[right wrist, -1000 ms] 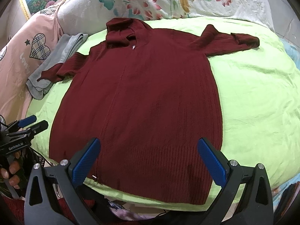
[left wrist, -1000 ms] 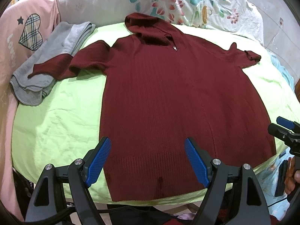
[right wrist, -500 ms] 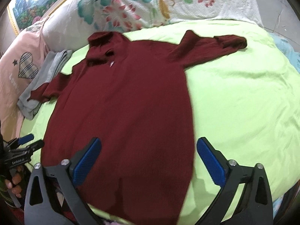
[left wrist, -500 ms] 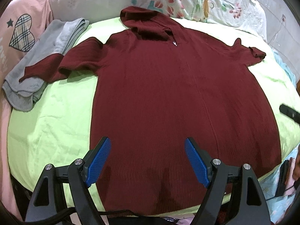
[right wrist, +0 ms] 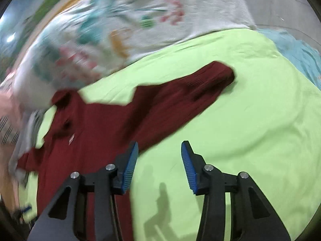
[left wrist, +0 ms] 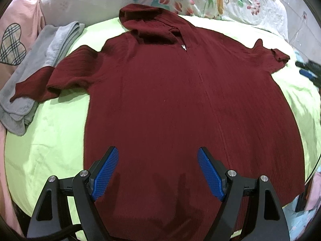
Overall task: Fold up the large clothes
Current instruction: 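Grasp the sweater sleeve cuff with the right gripper and lift it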
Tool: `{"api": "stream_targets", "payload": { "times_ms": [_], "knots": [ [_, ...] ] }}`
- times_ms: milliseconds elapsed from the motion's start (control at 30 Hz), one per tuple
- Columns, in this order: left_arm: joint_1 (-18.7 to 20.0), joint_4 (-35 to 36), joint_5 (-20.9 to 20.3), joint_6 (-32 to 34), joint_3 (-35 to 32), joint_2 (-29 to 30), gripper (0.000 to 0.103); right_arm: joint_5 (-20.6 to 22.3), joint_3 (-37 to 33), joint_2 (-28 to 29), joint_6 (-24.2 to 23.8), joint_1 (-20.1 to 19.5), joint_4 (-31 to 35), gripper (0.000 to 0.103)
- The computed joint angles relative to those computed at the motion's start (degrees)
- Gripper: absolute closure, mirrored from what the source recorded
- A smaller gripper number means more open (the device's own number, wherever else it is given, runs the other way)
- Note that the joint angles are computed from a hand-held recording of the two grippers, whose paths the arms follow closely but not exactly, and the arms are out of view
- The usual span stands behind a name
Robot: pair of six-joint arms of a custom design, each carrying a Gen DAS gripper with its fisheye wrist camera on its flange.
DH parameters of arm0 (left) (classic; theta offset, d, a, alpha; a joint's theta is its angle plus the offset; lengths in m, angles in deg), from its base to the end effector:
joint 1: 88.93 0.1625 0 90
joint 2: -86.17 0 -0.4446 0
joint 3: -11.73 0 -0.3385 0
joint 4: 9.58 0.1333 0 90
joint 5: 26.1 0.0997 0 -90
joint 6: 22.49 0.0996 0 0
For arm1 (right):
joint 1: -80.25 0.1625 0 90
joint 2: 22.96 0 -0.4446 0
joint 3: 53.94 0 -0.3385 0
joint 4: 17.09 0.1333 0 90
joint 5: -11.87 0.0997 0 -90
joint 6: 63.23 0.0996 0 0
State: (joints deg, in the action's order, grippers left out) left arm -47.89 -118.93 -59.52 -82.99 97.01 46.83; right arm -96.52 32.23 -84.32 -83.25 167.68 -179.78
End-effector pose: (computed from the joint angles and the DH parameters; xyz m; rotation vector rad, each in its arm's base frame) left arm -0.3435 -0.5860 0.1074 0.0556 2.1530 -0.6473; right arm 0.0723 -0.6612 0.4212 0.2011 -2.4914 1.0064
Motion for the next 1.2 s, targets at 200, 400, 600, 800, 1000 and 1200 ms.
{"api": "stream_targets", "payload": {
  "times_ms": [200, 400, 600, 800, 1000, 1200],
  "knots": [
    [1.8, -1.2, -0.6, 2.7, -3.1, 2.3, 0.021, 3.1, -18.7, 8.9, 6.2, -3.3, 9.6, 0.063],
    [3.4, -1.4, -1.0, 4.2, -6.0, 4.1, 0.021, 3.0, -31.0, 15.5, 10.0, -4.5, 16.7, 0.072],
    [4.1, -2.8, -0.4, 5.3, -6.3, 4.5, 0.021, 2.9, -31.7, 16.2, 9.8, -4.4, 15.4, 0.096],
    [4.1, -5.5, 0.0, 5.2, -3.9, 3.3, 0.021, 10.4, -20.5, 11.2, 8.6, -2.0, 10.6, 0.097],
    [3.8, -9.3, -0.7, 4.3, 0.0, 1.0, 0.021, 24.2, -12.3, 10.7, 11.6, 2.3, 11.7, 0.097],
    [3.9, -12.8, -1.5, 2.7, 4.8, -2.1, 0.021, 32.7, -10.1, 16.9, 13.9, 7.6, 12.1, 0.097]
  ]
}}
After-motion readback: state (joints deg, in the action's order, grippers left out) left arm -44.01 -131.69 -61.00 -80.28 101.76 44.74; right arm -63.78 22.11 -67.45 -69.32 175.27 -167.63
